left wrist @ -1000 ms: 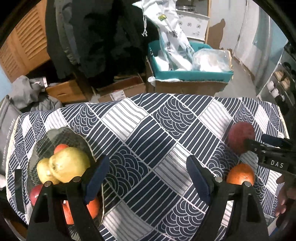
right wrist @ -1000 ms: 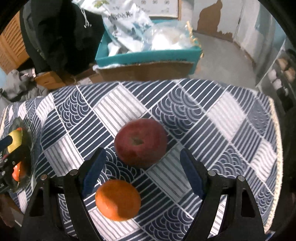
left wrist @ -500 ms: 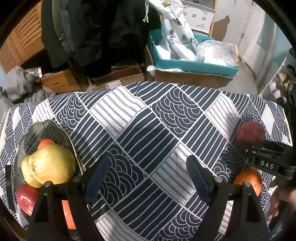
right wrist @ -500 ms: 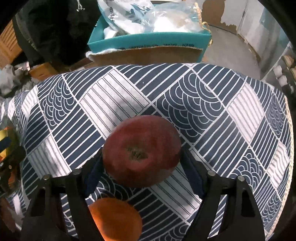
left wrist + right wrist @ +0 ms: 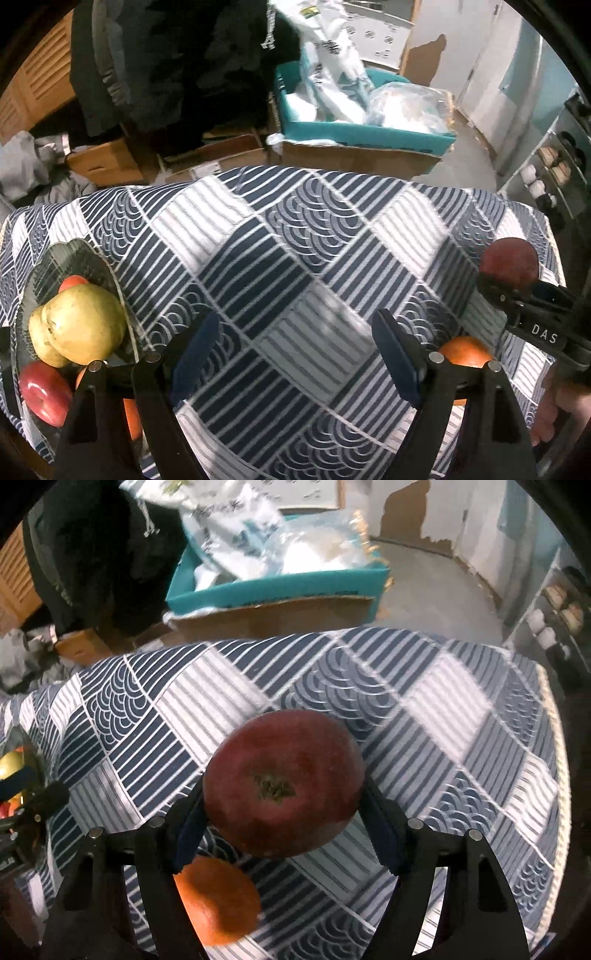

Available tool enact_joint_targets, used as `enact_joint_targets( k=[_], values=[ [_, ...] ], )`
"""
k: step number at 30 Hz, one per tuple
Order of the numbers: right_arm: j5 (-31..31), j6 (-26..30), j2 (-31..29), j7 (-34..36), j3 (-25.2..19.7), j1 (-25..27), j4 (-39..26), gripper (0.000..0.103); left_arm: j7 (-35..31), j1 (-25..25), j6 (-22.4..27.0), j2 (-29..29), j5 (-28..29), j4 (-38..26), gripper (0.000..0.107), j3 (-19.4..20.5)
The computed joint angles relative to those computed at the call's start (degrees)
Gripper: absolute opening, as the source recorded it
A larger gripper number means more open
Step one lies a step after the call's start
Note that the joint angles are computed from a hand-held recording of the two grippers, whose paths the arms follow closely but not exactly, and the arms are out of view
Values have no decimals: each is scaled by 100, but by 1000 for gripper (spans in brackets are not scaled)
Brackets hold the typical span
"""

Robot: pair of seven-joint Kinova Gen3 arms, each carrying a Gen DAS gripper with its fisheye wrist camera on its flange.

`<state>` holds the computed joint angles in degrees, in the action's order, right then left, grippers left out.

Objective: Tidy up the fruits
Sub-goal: 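Grasp the red apple with the right tool, then grasp the orange with the left tool while the right tool lifts the red apple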

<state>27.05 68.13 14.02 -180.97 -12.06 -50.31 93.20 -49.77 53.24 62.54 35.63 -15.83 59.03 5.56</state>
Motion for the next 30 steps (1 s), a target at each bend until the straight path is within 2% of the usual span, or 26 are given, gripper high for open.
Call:
enact_joint_targets(
  k=[12, 20, 30],
  values=[
    [24, 865, -412, -786, -362, -337, 271, 76, -307, 428, 175, 182, 11, -478, 87, 111],
    [-200, 1137, -737, -1248, -640, -408, 621, 76, -607, 746, 329, 419, 100, -881, 89, 129],
    [-306, 1088, -1007, -1542, -846, -284, 931, 76, -935, 1100, 735, 868, 128, -1458, 90, 26]
  ],
)
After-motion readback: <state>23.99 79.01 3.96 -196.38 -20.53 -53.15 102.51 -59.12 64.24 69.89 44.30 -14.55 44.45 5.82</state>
